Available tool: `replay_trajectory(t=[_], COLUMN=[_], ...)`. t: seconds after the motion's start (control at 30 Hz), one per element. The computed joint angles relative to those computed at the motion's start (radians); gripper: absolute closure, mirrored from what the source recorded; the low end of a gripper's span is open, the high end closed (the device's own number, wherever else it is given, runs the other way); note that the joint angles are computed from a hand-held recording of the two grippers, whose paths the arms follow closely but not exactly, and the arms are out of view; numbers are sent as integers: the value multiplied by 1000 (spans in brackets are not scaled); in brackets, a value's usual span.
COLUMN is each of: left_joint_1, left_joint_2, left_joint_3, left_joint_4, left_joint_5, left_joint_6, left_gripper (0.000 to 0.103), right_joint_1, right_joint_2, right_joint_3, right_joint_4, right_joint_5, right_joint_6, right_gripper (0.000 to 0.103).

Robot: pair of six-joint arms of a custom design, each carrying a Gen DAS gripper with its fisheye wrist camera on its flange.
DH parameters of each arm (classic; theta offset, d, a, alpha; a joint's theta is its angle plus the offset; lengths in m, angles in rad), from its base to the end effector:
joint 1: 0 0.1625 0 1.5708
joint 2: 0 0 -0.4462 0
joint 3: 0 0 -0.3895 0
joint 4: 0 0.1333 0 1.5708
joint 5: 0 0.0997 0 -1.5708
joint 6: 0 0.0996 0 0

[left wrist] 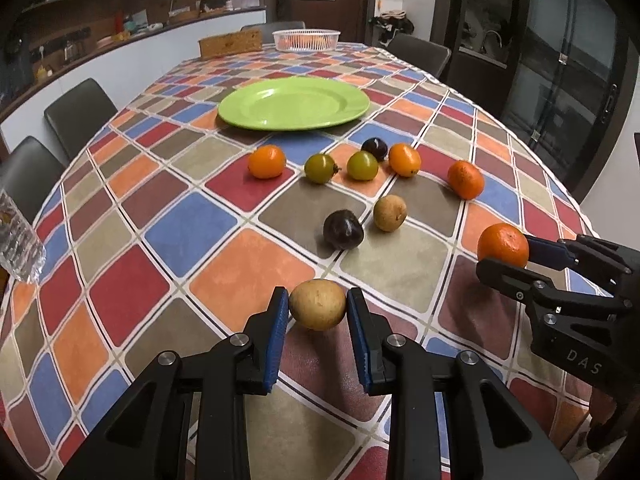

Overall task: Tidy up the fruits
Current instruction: 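Carry the potato and tangerine onto the green plate and open both tools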

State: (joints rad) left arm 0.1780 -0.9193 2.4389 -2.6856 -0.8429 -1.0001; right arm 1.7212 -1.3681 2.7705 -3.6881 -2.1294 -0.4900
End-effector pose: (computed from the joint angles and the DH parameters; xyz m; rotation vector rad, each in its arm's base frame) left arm -0.3119 -0.2589 0.0207 0.6596 2.3435 -0.6784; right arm 0.1224 -0.2705 0.2172 0.5065 -2.3362 0.7598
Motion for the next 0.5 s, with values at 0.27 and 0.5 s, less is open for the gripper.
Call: replay_trajectory(t=[0.27,0.5], left_joint_1=[-16,29], left_joint_2=[-20,-22], left_joint_3=[-8,-43], left_joint_4=[-34,-123], left_joint_5=[45,76], left_joint_6=[79,197], left_gripper=[73,73], right_joint_1=[29,27], right_joint_2=[-79,-99], right_joint_3=[-28,-85], right_joint_4=[104,175], right_joint_5=[55,110], right_joint_6=[0,-12], right_gripper=[61,61])
